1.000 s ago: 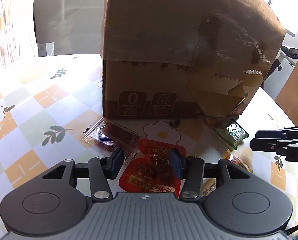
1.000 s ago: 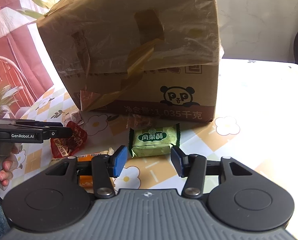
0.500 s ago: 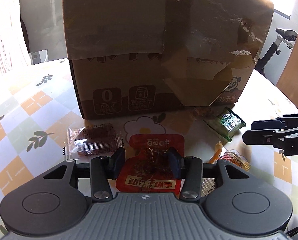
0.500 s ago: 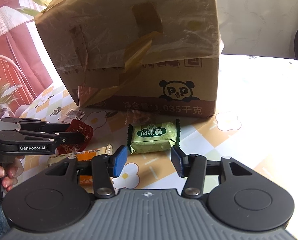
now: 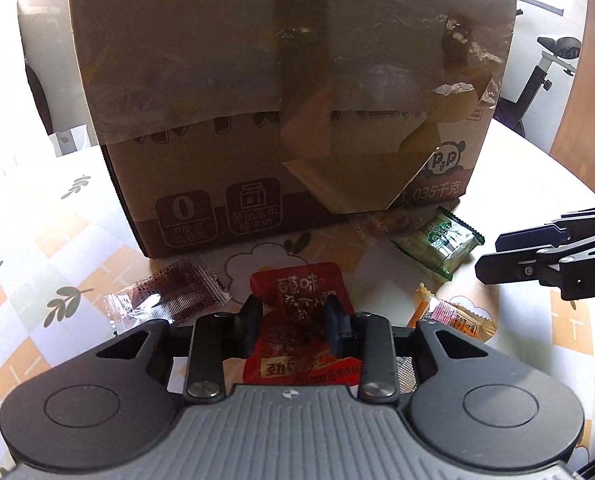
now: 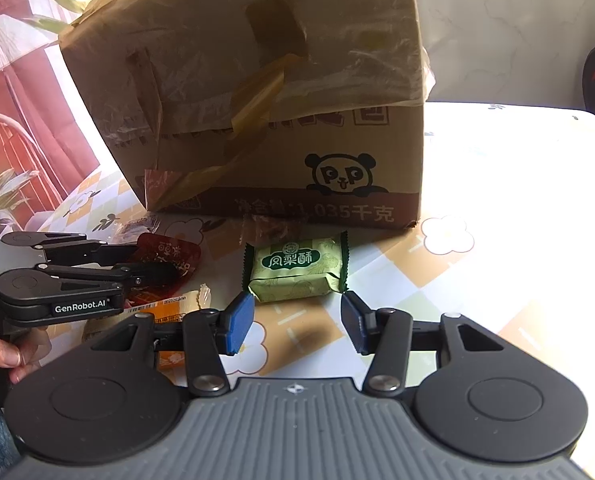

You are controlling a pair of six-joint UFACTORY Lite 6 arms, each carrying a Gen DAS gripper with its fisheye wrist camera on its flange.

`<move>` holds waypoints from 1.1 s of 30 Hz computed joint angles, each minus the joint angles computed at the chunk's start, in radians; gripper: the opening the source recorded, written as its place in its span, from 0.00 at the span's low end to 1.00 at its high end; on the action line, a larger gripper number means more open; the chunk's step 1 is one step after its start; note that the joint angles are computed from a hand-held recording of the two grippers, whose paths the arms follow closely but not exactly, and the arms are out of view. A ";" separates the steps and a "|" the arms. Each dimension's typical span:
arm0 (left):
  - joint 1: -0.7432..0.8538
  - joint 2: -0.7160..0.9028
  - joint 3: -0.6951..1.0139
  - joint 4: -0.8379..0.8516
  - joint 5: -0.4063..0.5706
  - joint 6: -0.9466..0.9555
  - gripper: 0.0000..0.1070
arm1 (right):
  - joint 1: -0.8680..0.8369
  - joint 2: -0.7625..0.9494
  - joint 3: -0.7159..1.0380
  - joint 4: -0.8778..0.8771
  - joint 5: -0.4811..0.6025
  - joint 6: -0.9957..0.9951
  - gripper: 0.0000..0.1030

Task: Organize snacks
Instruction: 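Lift the red packet with the left tool and carry it over the box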

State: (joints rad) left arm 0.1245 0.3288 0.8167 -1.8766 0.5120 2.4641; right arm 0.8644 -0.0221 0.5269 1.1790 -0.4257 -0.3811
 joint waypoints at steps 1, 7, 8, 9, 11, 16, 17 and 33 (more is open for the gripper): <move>0.018 -0.012 -0.011 0.018 0.022 -0.015 0.24 | 0.000 -0.004 -0.002 0.004 -0.001 -0.004 0.50; 0.093 -0.066 -0.030 0.156 0.106 -0.155 0.12 | -0.001 -0.005 0.003 0.016 0.000 -0.024 0.50; 0.104 -0.074 -0.031 0.173 0.116 -0.176 0.12 | -0.002 -0.002 0.008 0.016 0.000 -0.031 0.50; 0.123 -0.086 -0.036 0.186 0.129 -0.194 0.12 | -0.004 0.001 0.014 0.018 0.000 -0.040 0.50; 0.148 -0.107 -0.050 0.190 0.147 -0.211 0.12 | -0.012 0.011 0.034 0.024 0.000 -0.068 0.50; 0.231 -0.161 -0.060 0.236 0.194 -0.278 0.12 | -0.051 0.078 0.110 0.026 0.002 -0.140 0.61; 0.241 -0.168 -0.062 0.238 0.198 -0.287 0.12 | -0.063 0.101 0.136 0.021 0.007 -0.152 0.63; 0.324 -0.142 -0.024 0.242 0.237 -0.334 0.12 | -0.173 0.437 0.508 0.049 0.192 -0.402 0.55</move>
State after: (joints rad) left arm 0.4487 0.1868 0.7927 -1.6344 0.7494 2.1297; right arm 0.6914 0.4145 1.0345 1.2284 -0.2335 -0.7835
